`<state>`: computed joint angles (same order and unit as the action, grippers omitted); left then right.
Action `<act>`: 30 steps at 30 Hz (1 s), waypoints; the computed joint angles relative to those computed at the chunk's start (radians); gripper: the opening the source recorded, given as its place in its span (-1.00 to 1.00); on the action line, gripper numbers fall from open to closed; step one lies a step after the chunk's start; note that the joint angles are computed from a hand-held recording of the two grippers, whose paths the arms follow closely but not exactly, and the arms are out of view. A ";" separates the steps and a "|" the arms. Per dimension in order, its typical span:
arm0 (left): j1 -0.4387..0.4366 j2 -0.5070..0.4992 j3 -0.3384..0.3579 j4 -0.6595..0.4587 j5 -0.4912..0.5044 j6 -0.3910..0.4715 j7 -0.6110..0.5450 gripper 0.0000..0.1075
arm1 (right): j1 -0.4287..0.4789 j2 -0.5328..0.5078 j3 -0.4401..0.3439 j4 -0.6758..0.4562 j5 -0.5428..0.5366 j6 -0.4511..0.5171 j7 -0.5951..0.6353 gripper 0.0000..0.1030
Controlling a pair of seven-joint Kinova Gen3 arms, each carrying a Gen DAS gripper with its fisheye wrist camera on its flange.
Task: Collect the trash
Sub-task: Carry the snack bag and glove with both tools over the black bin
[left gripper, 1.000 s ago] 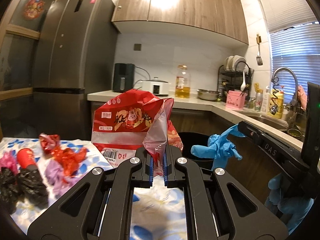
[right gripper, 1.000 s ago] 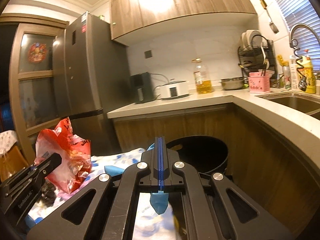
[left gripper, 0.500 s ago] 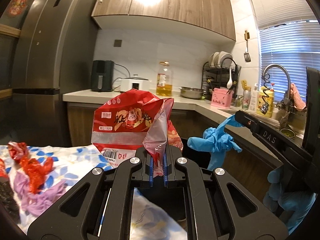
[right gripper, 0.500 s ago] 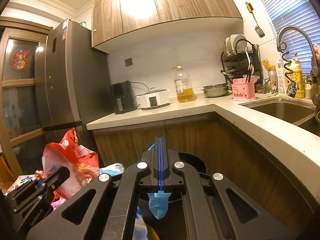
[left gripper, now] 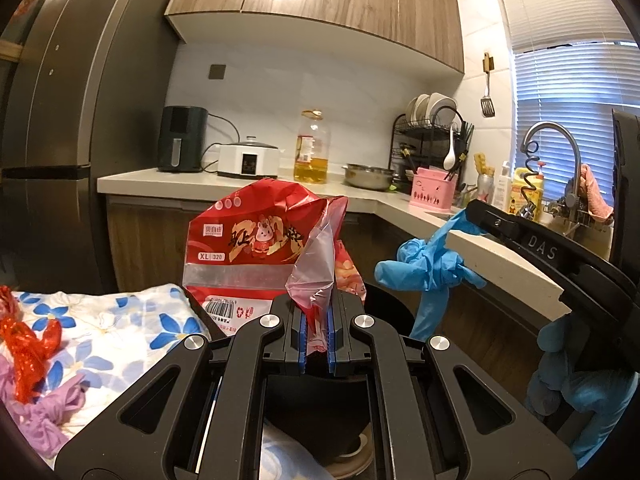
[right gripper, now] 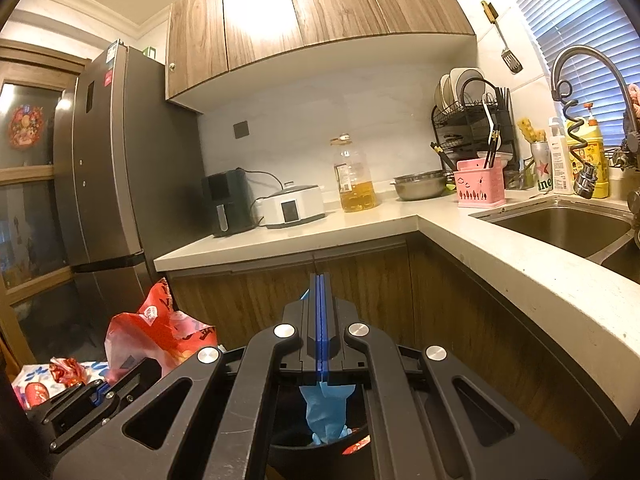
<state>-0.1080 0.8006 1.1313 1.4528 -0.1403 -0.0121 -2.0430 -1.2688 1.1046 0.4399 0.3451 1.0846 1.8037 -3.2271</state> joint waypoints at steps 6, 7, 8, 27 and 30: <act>0.042 0.032 -0.023 -0.044 0.004 0.026 -0.019 -0.88 | 0.003 -0.035 -0.021 0.088 -0.007 -0.030 -0.048 -0.99; 0.050 0.036 -0.029 -0.055 0.011 0.034 -0.023 -0.88 | 0.004 -0.040 -0.025 0.100 -0.006 -0.034 -0.054 -0.99; 0.058 0.040 -0.032 -0.065 0.019 0.042 -0.029 -0.88 | 0.006 -0.044 -0.029 0.110 -0.006 -0.038 -0.060 -0.99; 0.172 0.097 -0.126 -0.219 0.225 0.174 -0.234 -0.86 | 0.029 -0.120 -0.103 0.278 -0.005 -0.115 -0.156 -0.98; 0.182 0.099 -0.139 -0.230 0.259 0.183 -0.266 -0.85 | 0.035 -0.123 -0.108 0.280 -0.007 -0.120 -0.153 -0.98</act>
